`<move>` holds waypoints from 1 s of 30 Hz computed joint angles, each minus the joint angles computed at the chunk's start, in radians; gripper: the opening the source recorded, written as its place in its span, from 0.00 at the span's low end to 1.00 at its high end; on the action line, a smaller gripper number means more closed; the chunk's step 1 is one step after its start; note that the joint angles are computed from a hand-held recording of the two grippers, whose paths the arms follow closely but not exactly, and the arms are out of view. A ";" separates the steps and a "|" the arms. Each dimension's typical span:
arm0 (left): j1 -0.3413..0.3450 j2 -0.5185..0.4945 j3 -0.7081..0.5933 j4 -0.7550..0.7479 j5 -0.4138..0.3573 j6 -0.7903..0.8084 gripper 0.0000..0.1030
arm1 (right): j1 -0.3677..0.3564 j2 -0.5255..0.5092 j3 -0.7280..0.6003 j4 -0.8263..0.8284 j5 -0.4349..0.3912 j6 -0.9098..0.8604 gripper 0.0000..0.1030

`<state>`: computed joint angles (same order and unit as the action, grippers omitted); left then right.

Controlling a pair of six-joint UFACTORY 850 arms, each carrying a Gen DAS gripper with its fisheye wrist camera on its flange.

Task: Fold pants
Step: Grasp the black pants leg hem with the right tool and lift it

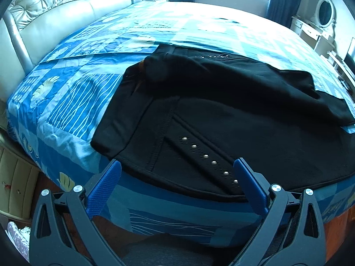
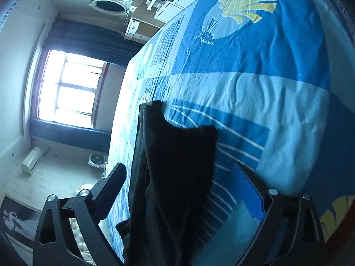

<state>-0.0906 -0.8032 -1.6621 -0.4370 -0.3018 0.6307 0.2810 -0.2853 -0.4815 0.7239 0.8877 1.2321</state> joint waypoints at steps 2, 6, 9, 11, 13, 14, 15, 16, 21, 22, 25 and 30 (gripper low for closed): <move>0.000 -0.004 -0.007 0.036 -0.002 -0.039 0.98 | -0.045 -0.016 -0.002 -0.100 -0.028 0.058 0.38; 0.003 -0.007 -0.016 0.041 -0.008 -0.061 0.98 | -0.068 -0.009 0.006 -0.147 -0.063 0.078 0.07; 0.006 0.000 -0.010 -0.005 -0.004 -0.016 0.98 | -0.011 0.058 0.042 0.050 -0.083 -0.093 0.06; 0.008 0.003 -0.005 -0.041 0.005 0.018 0.98 | 0.028 0.092 0.067 0.163 -0.094 -0.176 0.06; 0.012 0.003 -0.002 -0.071 0.013 0.037 0.98 | 0.051 0.096 0.081 0.221 -0.119 -0.213 0.06; 0.016 -0.002 -0.010 -0.102 -0.002 0.057 0.98 | 0.054 0.091 0.086 0.219 -0.129 -0.211 0.06; 0.020 -0.009 -0.020 -0.107 -0.021 0.054 0.98 | 0.057 0.080 0.096 0.192 -0.120 -0.172 0.06; 0.023 -0.019 -0.037 -0.095 -0.046 0.035 0.98 | 0.068 0.070 0.112 0.160 -0.080 -0.106 0.06; 0.039 -0.052 -0.100 -0.093 -0.142 0.049 0.98 | 0.113 0.097 0.151 0.286 -0.045 -0.067 0.10; 0.043 -0.053 -0.104 -0.099 -0.142 0.065 0.98 | 0.126 0.120 0.150 0.361 -0.065 -0.134 0.12; 0.055 -0.079 -0.155 -0.055 -0.148 0.079 0.98 | 0.149 0.161 0.102 0.532 -0.107 -0.388 0.35; 0.081 -0.207 -0.397 -0.030 -0.267 0.110 0.98 | 0.122 0.121 -0.093 0.482 -0.189 -0.785 0.52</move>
<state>-0.0095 -1.0101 -2.0594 -0.4673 -0.5683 0.7412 0.4034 -0.1641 -0.5743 1.2055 0.6991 0.4469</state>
